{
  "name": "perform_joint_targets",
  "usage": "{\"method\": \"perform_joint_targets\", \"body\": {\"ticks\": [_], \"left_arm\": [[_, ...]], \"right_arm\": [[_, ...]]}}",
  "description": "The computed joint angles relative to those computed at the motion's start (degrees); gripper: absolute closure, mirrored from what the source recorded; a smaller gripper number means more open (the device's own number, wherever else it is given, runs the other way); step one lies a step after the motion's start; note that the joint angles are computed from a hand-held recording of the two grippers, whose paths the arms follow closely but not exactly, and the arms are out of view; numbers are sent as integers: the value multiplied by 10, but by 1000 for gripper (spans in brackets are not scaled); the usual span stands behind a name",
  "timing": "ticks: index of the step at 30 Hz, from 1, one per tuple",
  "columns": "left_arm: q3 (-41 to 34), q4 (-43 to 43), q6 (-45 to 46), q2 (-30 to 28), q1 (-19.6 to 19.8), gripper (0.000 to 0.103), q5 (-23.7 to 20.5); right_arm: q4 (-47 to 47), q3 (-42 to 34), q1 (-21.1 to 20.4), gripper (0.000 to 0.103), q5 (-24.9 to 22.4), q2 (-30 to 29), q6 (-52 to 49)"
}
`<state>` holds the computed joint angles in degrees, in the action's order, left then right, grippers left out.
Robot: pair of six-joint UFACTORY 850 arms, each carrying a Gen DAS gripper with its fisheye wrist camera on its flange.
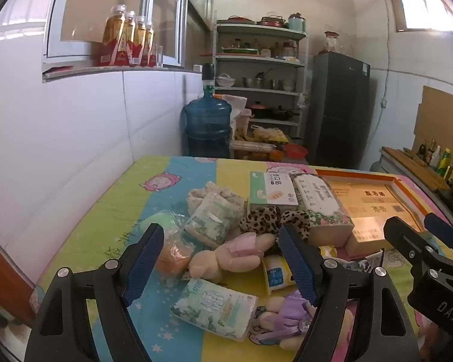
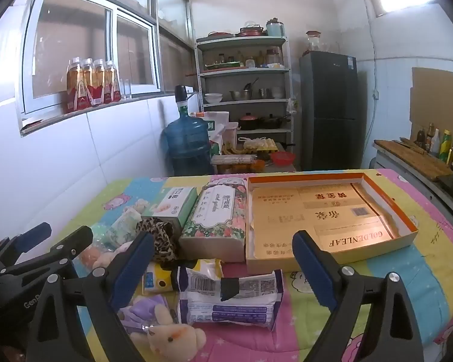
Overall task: Organize soft objects
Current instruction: 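Move both tools toward the pile of soft items on the bed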
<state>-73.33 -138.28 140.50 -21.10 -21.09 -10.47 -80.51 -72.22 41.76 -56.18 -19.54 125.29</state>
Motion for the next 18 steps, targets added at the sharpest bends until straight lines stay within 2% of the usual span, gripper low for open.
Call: {"method": "perform_joint_targets", "body": {"ticks": [4,9,12,18], "left_arm": [[3,10,-2,3,1,23,-3],[-1,-44,50,-2,-7,23,12],[-3,13,-12,-5,-1,23,5],[-1,18,-22,-3,2,23,4]], "right_arm": [[-2,-1,-2,10,3,0,1],[-5,-2,0,10,4,-3,1],[-7,-3,2,10,4,-6,4],[-4,-4,1,10,11,-5,-10]]}}
